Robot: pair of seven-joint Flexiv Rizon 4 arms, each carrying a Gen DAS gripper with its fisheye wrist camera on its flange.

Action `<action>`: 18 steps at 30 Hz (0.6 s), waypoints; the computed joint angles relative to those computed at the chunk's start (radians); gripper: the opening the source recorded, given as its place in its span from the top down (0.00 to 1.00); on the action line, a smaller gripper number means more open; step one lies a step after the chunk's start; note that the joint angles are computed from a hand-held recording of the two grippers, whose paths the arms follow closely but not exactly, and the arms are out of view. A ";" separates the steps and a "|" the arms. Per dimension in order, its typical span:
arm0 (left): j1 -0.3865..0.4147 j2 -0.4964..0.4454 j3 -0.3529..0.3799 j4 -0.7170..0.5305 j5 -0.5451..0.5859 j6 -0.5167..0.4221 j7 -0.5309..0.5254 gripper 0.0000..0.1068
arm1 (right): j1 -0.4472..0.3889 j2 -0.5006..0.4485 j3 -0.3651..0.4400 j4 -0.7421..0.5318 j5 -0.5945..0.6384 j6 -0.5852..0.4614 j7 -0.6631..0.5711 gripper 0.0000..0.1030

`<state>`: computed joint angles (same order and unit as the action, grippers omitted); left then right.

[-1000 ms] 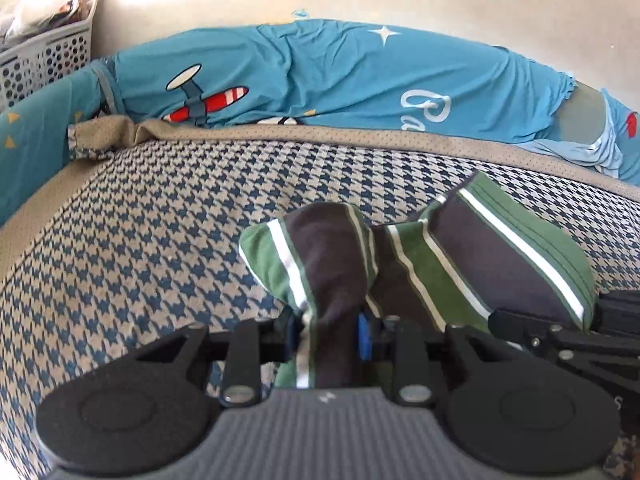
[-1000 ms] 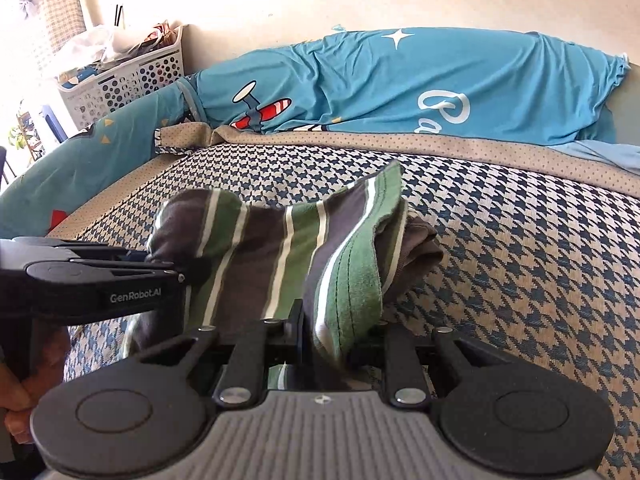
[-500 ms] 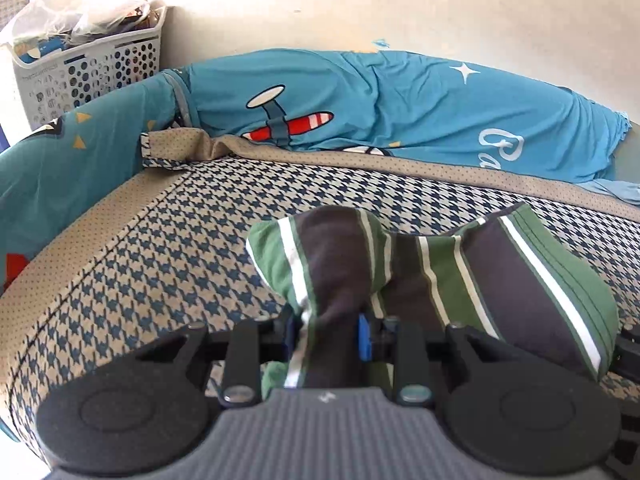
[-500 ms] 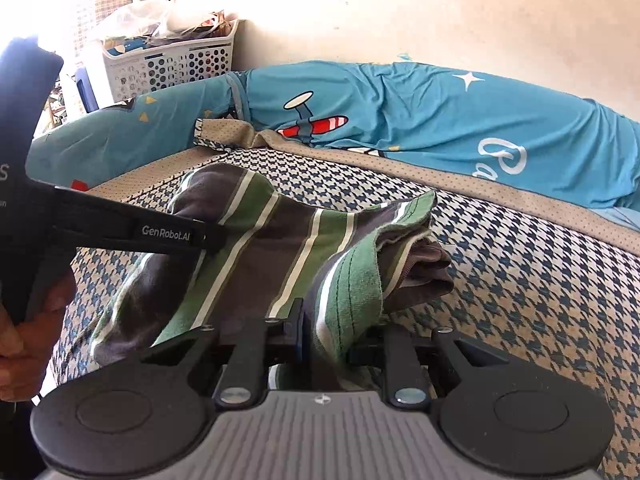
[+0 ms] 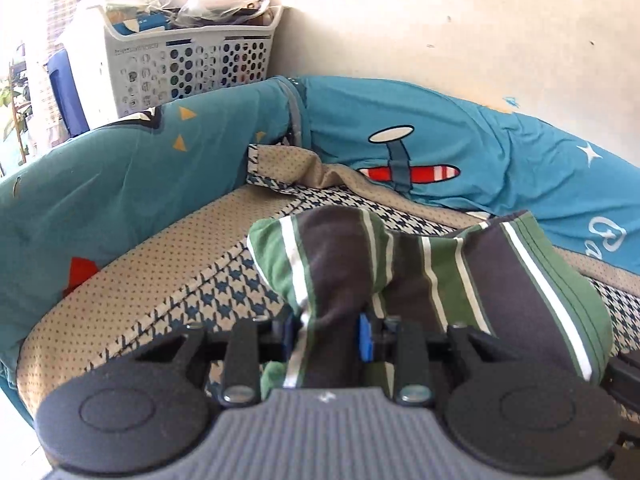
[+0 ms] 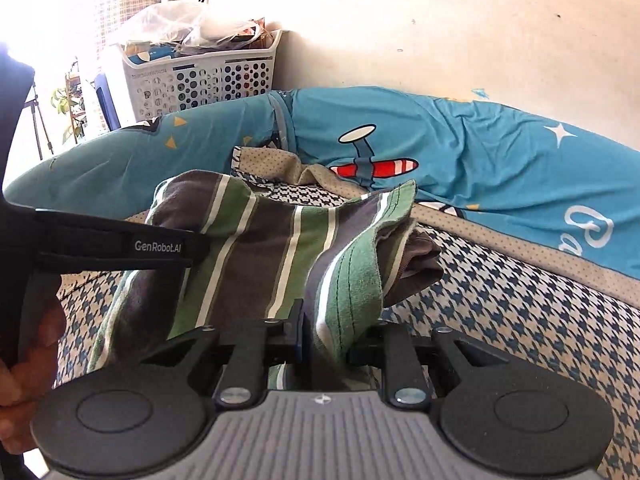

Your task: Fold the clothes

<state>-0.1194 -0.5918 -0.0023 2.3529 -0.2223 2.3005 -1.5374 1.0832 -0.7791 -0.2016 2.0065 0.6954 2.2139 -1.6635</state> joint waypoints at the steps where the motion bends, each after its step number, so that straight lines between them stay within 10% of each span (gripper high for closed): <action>1: 0.006 -0.001 0.001 -0.008 -0.006 -0.008 -0.003 0.75 | -0.004 -0.007 -0.004 -0.020 -0.009 -0.014 -0.001 0.81; 18: 0.116 -0.055 0.032 -0.148 -0.021 -0.098 0.014 0.74 | -0.049 -0.172 -0.051 -0.280 -0.203 -0.106 0.106 0.81</action>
<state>-0.0037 -0.6465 0.0293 2.2045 -0.2432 2.2027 -1.5233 1.0342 -0.9514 -0.2523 1.7266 0.4928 2.1077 -1.5574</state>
